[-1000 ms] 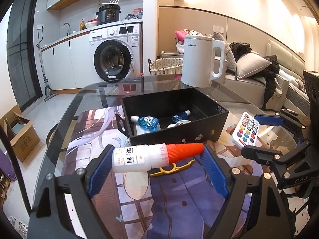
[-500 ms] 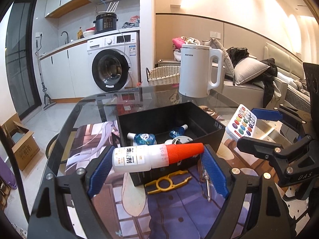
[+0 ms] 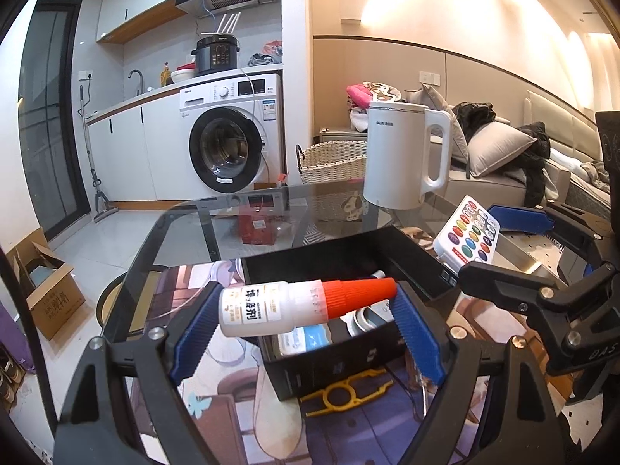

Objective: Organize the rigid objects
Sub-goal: 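Carry the remote with right gripper while left gripper carries the glue over the box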

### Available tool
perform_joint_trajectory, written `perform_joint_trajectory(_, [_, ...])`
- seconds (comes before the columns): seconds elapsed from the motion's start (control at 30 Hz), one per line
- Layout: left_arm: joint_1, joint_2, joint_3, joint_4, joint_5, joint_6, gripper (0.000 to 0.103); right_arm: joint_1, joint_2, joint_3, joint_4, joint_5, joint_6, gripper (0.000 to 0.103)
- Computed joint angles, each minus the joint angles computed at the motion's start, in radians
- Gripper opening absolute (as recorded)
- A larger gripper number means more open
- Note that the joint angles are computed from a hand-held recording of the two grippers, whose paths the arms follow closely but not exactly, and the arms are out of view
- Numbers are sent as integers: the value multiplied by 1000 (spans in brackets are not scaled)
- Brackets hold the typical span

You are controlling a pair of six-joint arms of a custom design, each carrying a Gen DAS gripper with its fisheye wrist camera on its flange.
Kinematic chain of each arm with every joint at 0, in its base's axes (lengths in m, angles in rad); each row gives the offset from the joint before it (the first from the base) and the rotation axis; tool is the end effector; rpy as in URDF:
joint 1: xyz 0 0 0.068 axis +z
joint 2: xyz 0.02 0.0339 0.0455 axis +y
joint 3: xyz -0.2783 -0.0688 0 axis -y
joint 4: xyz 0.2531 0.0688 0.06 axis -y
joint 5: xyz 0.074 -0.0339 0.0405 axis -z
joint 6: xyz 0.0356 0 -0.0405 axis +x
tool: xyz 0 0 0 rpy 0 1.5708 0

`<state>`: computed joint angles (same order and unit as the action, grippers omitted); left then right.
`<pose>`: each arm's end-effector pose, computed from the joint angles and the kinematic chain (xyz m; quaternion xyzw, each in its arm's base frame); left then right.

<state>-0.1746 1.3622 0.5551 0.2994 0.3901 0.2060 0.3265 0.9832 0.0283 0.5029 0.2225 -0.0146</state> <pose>0.2677 -0.0610 0.1925 0.2564 0.8118 -0.1592 0.4998 0.1528 0.0435 0.1257 -0.0849 0.8401 -0.0110 0.5356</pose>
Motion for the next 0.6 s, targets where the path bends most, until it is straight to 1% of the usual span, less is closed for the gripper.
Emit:
perform_joint_trajectory(0.4, [-13,78,41,56,-34,-25,86,-68,195,59,151,-77,-45,88])
perform_joint_trajectory(0.6, [-29,112,59,65,-50,-22,86,-93,291,83,215,-110,-54,88])
